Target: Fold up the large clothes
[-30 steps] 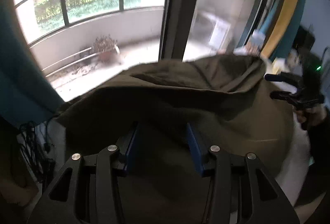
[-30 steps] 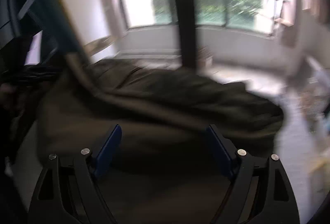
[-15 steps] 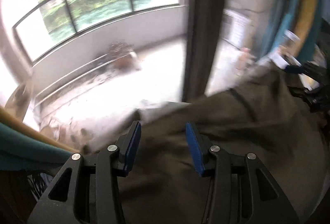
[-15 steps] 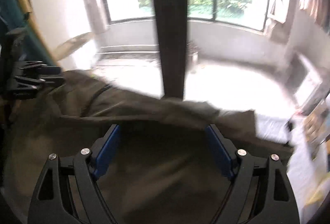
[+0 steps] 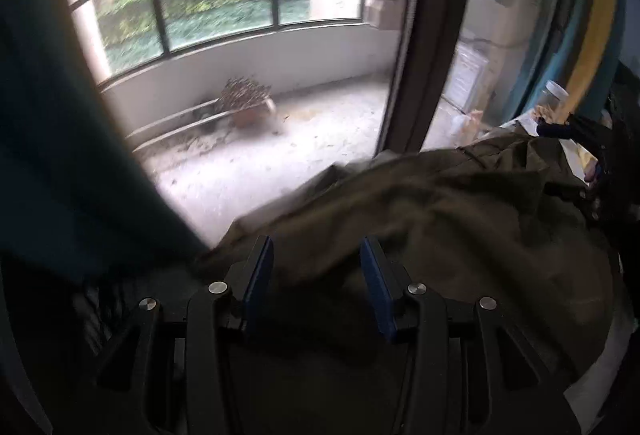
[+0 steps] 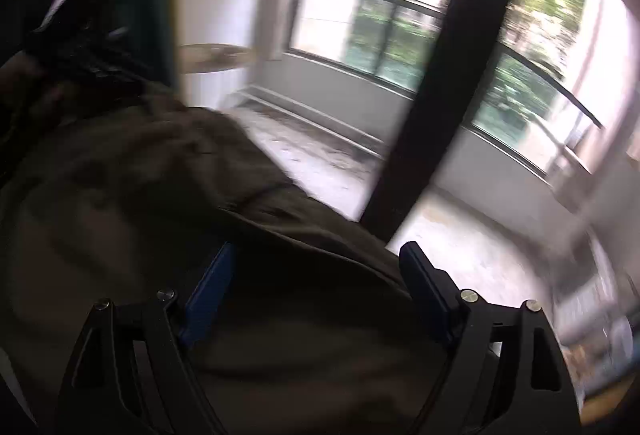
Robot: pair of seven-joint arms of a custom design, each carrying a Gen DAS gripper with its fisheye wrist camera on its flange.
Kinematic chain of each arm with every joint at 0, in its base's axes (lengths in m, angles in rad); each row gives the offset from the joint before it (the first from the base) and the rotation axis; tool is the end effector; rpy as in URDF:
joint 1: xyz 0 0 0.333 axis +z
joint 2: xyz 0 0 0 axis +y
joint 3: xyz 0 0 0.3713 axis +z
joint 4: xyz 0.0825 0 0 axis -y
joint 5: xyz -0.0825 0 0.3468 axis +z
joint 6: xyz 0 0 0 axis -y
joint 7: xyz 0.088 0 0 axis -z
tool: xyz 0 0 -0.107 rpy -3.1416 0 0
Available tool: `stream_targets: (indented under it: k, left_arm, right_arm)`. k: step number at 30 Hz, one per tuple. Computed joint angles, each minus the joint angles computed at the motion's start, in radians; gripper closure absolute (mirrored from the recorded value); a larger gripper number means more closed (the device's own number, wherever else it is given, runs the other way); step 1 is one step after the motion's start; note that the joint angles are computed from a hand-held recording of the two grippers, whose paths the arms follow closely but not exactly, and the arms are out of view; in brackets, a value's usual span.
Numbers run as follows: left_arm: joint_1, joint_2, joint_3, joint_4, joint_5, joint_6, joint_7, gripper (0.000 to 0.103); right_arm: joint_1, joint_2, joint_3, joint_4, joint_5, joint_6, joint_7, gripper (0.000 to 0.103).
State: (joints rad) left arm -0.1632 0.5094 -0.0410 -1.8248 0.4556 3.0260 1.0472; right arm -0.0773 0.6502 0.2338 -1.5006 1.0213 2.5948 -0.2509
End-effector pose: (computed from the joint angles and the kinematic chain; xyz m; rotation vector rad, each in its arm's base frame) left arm 0.6715 -0.1676 0.4059 -1.7393 1.9271 -0.7339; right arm 0.7436 0.0560 0.3978 -2.2266 0.5301 -0.5101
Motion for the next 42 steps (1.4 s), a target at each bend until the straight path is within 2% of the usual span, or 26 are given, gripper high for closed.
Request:
stream_targets:
  k: [2,3,4,5,6,8,11,14,16,17,19,21,22,24,25,26,27,28,29,31,33,36,38,40,42]
  left_arm:
    - [-0.036,-0.023,0.053,-0.051,0.012,0.015,-0.058,0.055]
    - [-0.055,-0.044,0.084,-0.094,0.024,0.028,-0.097,0.055]
    - [-0.074,-0.059,0.111,-0.123,0.041,0.038,-0.13,0.055]
    - [-0.098,-0.074,0.145,-0.155,0.062,0.055,-0.169,0.055]
    - [-0.118,-0.092,0.174,-0.189,0.081,0.068,-0.21,0.055]
    - [-0.147,-0.117,0.216,-0.235,0.118,0.083,-0.274,0.055]
    - [-0.202,-0.157,0.289,-0.297,0.192,0.121,-0.38,0.055]
    - [-0.234,-0.167,0.33,-0.313,0.256,0.141,-0.45,0.055]
    - [-0.224,-0.167,0.321,-0.319,0.272,0.142,-0.477,0.055]
    - [-0.218,-0.165,0.317,-0.324,0.277,0.147,-0.491,0.055]
    - [-0.241,-0.163,0.36,-0.36,0.295,0.203,-0.545,0.055]
    - [-0.292,-0.159,0.43,-0.406,0.273,0.286,-0.572,0.055]
    - [-0.325,-0.156,0.465,-0.423,0.254,0.316,-0.574,0.055]
    - [-0.394,-0.156,0.533,-0.46,0.212,0.361,-0.558,0.055]
    - [-0.425,-0.155,0.561,-0.476,0.188,0.38,-0.545,0.054]
    - [-0.454,-0.158,0.587,-0.498,0.165,0.407,-0.53,0.05]
    - [-0.477,-0.158,0.606,-0.518,0.14,0.435,-0.514,0.047]
    - [-0.498,-0.158,0.624,-0.538,0.112,0.465,-0.496,0.046]
    - [-0.516,-0.159,0.637,-0.558,0.086,0.491,-0.476,0.045]
    - [-0.539,-0.162,0.646,-0.583,0.039,0.508,-0.439,0.044]
    - [-0.574,-0.17,0.663,-0.604,-0.016,0.509,-0.394,0.041]
    - [-0.638,-0.158,0.702,-0.628,-0.118,0.534,-0.325,0.039]
    - [-0.632,-0.15,0.688,-0.633,-0.158,0.555,-0.304,0.038]
    - [-0.667,-0.145,0.702,-0.649,-0.234,0.578,-0.269,0.036]
    - [-0.721,-0.145,0.73,-0.679,-0.324,0.636,-0.215,0.034]
  right_arm:
    - [0.002,0.001,0.011,-0.004,-0.002,-0.013,-0.029,0.02]
    - [0.015,0.0,0.014,-0.011,0.002,0.012,-0.046,0.02]
    - [0.029,0.002,0.009,-0.013,-0.007,0.029,-0.046,0.036]
    - [0.055,0.008,-0.01,-0.004,-0.044,0.039,-0.017,0.082]
    - [0.083,0.019,-0.029,0.009,-0.08,0.063,0.026,0.095]
    - [0.068,0.034,-0.015,0.045,-0.101,0.046,0.046,0.1]
    - [0.059,0.054,-0.002,0.1,-0.116,0.049,0.093,0.101]
    - [0.05,0.086,-0.006,0.199,-0.146,0.025,0.178,0.101]
    - [0.049,0.104,-0.006,0.238,-0.157,0.038,0.221,0.101]
    - [0.055,0.109,-0.014,0.247,-0.174,0.05,0.244,0.101]
    - [0.087,0.139,-0.05,0.264,-0.243,0.086,0.303,0.101]
    - [0.118,0.185,-0.103,0.301,-0.34,0.04,0.411,0.101]
    - [0.12,0.19,-0.11,0.3,-0.369,0.026,0.436,0.101]
    - [0.108,0.184,-0.096,0.268,-0.399,0.037,0.445,0.098]
    - [0.084,0.164,-0.063,0.224,-0.384,0.079,0.416,0.087]
    - [0.064,0.138,-0.035,0.171,-0.364,0.138,0.383,0.066]
    - [0.049,0.119,-0.014,0.131,-0.347,0.199,0.357,0.052]
    - [0.03,0.097,0.007,0.091,-0.328,0.249,0.336,0.021]
    - [0.007,0.082,0.027,0.067,-0.309,0.271,0.327,0.007]
    - [-0.063,0.041,0.077,0.016,-0.25,0.267,0.303,0.007]
    - [-0.101,-0.002,0.08,-0.039,-0.199,0.276,0.289,0.007]
    - [-0.156,-0.06,0.082,-0.14,-0.095,0.348,0.258,0.007]
    - [-0.177,-0.089,0.051,-0.188,-0.05,0.342,0.29,0.007]
    - [-0.184,-0.109,-0.002,-0.226,-0.033,0.305,0.354,0.007]
    - [-0.187,-0.128,-0.042,-0.265,-0.021,0.278,0.4,0.007]
